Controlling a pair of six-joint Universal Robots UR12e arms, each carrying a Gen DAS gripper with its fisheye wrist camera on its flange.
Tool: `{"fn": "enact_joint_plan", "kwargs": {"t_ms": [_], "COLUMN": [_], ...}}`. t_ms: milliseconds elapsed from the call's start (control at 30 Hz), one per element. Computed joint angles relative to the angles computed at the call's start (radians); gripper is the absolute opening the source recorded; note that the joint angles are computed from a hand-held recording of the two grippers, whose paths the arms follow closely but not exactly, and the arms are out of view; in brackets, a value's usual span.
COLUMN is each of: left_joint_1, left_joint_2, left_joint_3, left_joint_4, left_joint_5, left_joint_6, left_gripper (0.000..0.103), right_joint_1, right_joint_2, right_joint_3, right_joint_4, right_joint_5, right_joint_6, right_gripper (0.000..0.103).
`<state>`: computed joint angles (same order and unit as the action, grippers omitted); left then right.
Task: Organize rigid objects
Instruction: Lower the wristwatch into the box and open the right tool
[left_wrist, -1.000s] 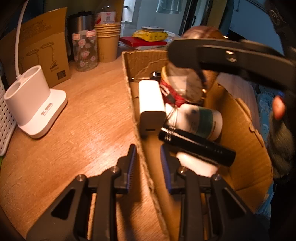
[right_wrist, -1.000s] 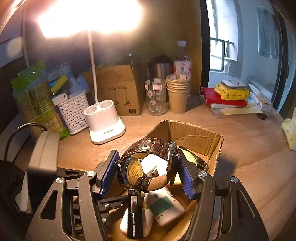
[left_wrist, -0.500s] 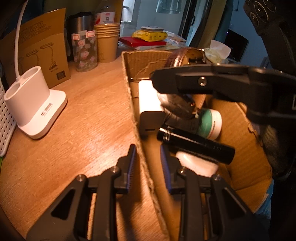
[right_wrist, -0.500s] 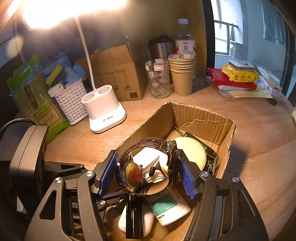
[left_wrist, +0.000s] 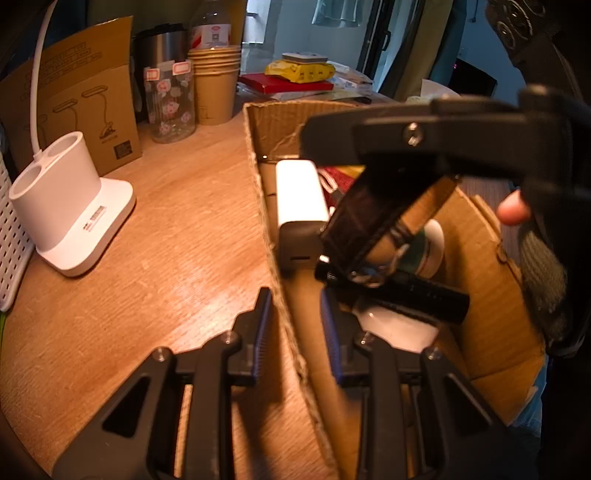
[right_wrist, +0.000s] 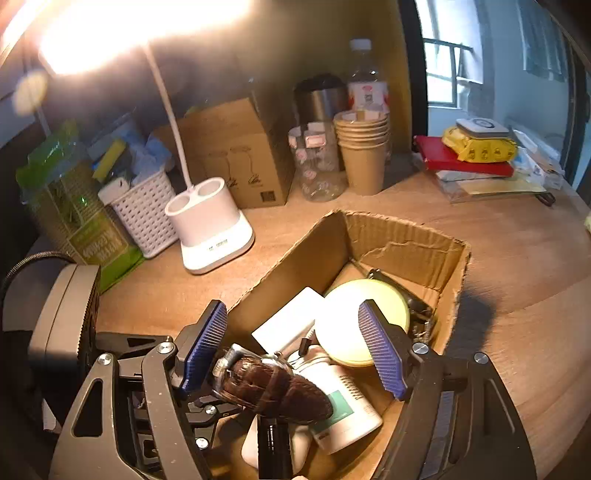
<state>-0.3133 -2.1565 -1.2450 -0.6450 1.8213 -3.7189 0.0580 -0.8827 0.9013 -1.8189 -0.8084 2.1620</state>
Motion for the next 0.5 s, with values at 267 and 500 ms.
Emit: {"fn": "enact_joint_plan", "kwargs": {"t_ms": [267, 500], "left_joint_1": [-0.001, -0.001], "left_joint_2": [0.001, 0.001], "left_joint_3": [0.000, 0.000], "left_joint_4": [-0.001, -0.002], "left_joint_5": [0.002, 0.002], "left_joint_6": [-0.001, -0.001], "left_gripper": [0.028, 0.028], "right_joint_1": [-0.017, -0.043], "right_joint_2": [-0.019, -0.053], "right_joint_3": [0.039, 0.104], "right_joint_4": [-0.068, -0.145], "right_joint_5": [0.034, 0.072], "right_joint_6": [0.044, 0.093], "right_gripper": [0.077, 0.077]}}
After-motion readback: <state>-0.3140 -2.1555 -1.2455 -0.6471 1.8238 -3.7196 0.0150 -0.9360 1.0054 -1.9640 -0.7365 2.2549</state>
